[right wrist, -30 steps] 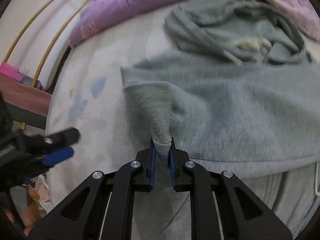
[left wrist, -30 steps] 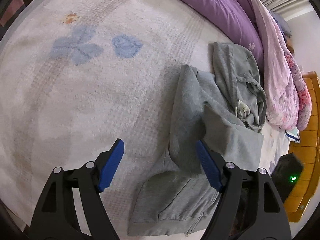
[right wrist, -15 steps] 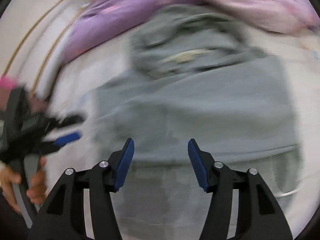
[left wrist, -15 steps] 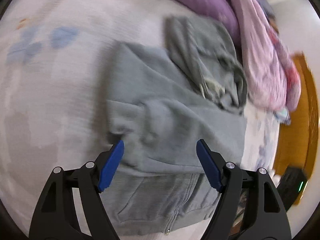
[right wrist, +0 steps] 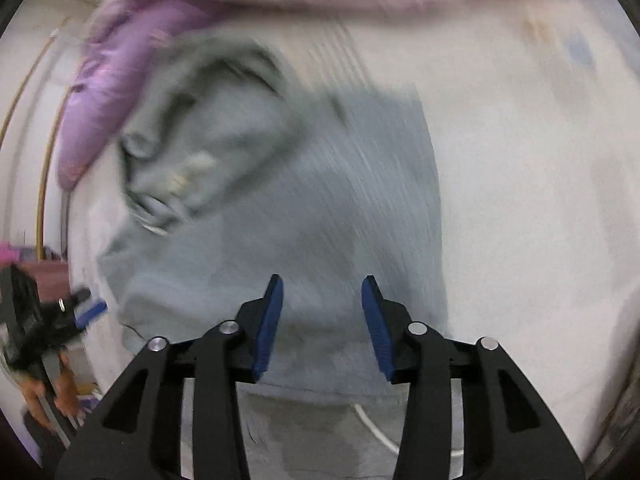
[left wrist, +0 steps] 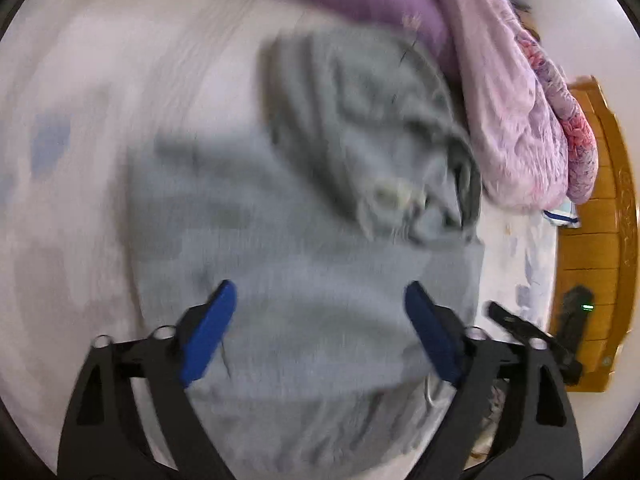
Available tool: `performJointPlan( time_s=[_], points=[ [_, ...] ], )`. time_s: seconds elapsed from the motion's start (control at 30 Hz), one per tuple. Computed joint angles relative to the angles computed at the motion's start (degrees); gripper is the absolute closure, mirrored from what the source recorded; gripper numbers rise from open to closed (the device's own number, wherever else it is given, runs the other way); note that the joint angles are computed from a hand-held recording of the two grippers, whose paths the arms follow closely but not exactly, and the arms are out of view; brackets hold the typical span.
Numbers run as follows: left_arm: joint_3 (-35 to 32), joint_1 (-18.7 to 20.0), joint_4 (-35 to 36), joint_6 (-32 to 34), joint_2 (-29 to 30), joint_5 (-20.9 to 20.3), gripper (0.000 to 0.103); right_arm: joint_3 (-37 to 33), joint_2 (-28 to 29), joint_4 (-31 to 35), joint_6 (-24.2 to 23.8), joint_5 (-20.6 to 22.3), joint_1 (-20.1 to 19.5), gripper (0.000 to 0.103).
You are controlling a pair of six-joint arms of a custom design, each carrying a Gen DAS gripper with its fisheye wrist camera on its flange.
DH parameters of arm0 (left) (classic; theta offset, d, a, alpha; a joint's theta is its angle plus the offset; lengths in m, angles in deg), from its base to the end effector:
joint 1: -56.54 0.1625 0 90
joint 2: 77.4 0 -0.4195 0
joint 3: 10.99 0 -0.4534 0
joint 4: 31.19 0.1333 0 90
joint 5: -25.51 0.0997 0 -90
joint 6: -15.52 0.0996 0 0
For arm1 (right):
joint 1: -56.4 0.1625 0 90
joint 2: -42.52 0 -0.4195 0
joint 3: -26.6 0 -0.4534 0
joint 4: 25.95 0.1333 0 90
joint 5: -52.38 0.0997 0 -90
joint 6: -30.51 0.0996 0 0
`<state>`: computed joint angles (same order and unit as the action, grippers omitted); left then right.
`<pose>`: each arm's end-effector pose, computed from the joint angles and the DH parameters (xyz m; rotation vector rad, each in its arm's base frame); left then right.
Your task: Fold large clothes
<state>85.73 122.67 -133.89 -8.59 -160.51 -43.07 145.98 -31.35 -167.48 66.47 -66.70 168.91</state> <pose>-0.0833 -0.6075 0.3780 -0.0017 2.7872 -0.1941 0.2861 -0.4687 0.1659 -0.3542 -2.6879 0.4678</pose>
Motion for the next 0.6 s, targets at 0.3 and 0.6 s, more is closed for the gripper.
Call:
performJointPlan(
  time_s=[0.3,0.6],
  points=[
    [-23.29,3.49,6.04,-3.13,21.30,5.99,0.014,-18.99,12.60,0.65,-15.54,0.80,-5.70,0.052],
    [-24.75,6.32,12.09,-3.58,23.62,10.30,0.028,-28.68,19.76,14.94,-17.62,-1.42,-7.89,0.050]
  ],
)
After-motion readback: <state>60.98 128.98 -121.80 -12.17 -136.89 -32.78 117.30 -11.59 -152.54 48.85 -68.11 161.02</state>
